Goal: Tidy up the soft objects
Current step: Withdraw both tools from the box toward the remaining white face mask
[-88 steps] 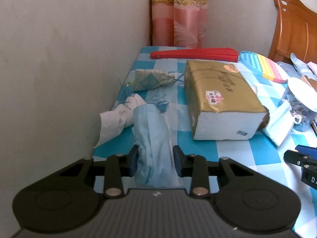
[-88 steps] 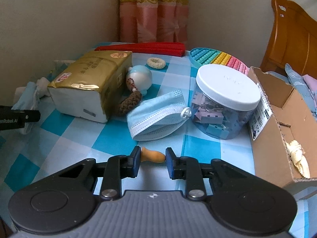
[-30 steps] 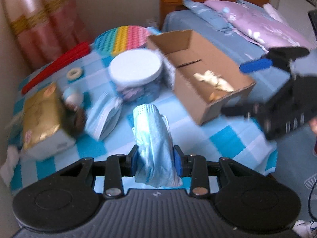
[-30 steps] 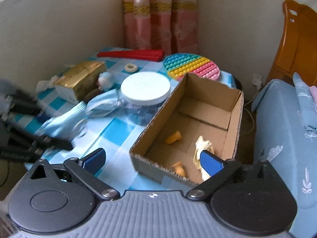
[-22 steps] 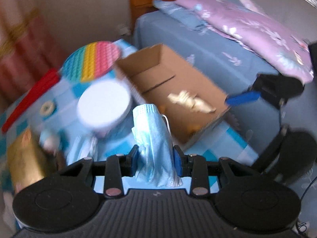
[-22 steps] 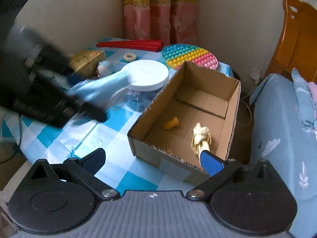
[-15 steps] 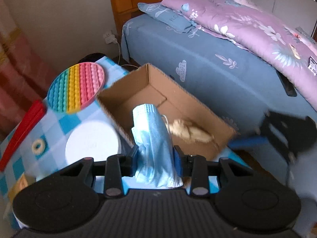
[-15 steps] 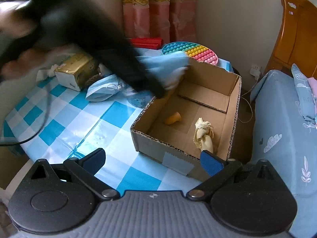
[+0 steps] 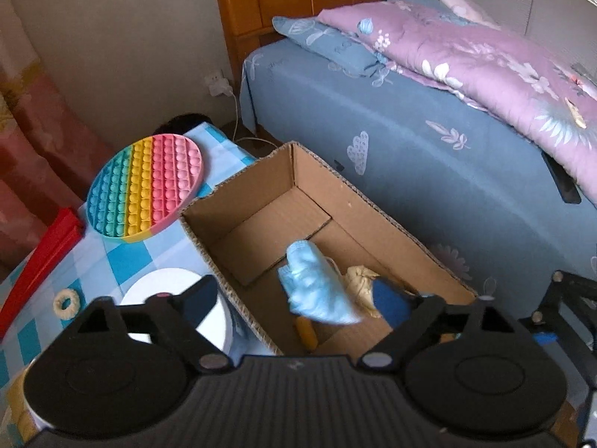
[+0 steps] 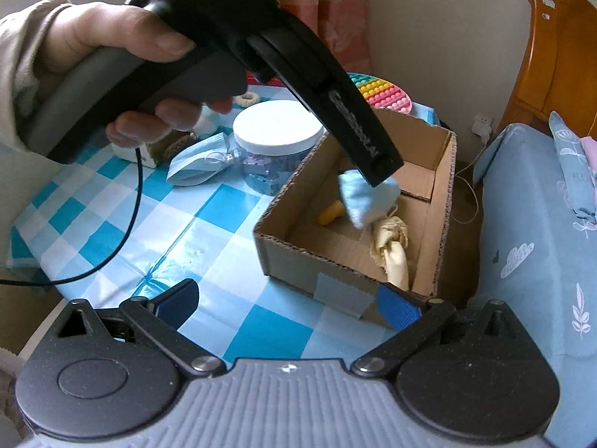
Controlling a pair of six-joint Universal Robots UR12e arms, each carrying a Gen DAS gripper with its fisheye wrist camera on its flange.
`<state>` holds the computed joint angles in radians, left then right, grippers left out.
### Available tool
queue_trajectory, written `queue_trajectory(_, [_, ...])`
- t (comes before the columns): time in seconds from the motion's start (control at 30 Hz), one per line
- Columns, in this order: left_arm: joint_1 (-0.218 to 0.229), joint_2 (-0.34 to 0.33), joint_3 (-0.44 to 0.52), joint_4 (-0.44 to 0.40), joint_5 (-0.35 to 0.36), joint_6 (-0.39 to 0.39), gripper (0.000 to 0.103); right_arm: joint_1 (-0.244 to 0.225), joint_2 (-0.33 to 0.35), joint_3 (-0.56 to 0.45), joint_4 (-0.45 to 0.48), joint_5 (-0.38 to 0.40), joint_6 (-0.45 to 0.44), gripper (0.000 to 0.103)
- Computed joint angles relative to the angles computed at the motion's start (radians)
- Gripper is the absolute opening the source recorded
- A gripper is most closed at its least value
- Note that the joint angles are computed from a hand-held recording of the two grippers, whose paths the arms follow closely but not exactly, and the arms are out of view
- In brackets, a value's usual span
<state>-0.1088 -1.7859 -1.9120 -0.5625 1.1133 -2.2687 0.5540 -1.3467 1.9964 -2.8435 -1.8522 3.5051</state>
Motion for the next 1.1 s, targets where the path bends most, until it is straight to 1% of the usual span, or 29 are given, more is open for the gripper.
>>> queue_trajectory(0.17, [0.022, 0.034, -0.023, -0.026, 0.006, 0.034, 0.094, 0.015, 0.003, -0.016, 0.026, -0.012, -0.003, 0.103])
queue_trajectory(0.3, [0.057, 0.067, -0.058, -0.021, -0.013, 0.039, 0.096, 0.030, 0.003, -0.022, 0.033, -0.026, 0.004, 0.103])
queue_trajectory(0.43, [0.100, 0.103, -0.111, 0.019, -0.019, 0.029, 0.096, 0.046, 0.004, -0.027, 0.043, -0.042, 0.016, 0.103])
queue_trajectory(0.57, [0.150, 0.133, -0.165, 0.065, -0.032, -0.009, 0.098, 0.062, 0.009, -0.032, 0.053, -0.057, 0.025, 0.103])
queue_trajectory(0.67, [0.189, 0.146, -0.210, 0.136, -0.047, -0.055, 0.101, 0.071, 0.016, -0.038, 0.056, -0.067, 0.025, 0.103])
queue_trajectory(0.73, [0.210, 0.150, -0.234, 0.178, -0.060, -0.086, 0.101, 0.075, 0.019, -0.040, 0.050, -0.066, 0.023, 0.103])
queue_trajectory(0.9, [0.236, 0.144, -0.246, 0.160, -0.062, -0.116, 0.101, 0.078, 0.027, -0.049, 0.038, -0.045, 0.012, 0.103])
queue_trajectory(1.0, [0.240, 0.129, -0.242, 0.163, -0.060, -0.129, 0.101, 0.077, 0.031, -0.055, 0.037, -0.032, 0.001, 0.103])
queue_trajectory(1.1, [0.238, 0.114, -0.241, 0.186, -0.050, -0.135, 0.101, 0.075, 0.034, -0.058, 0.030, -0.023, -0.013, 0.103])
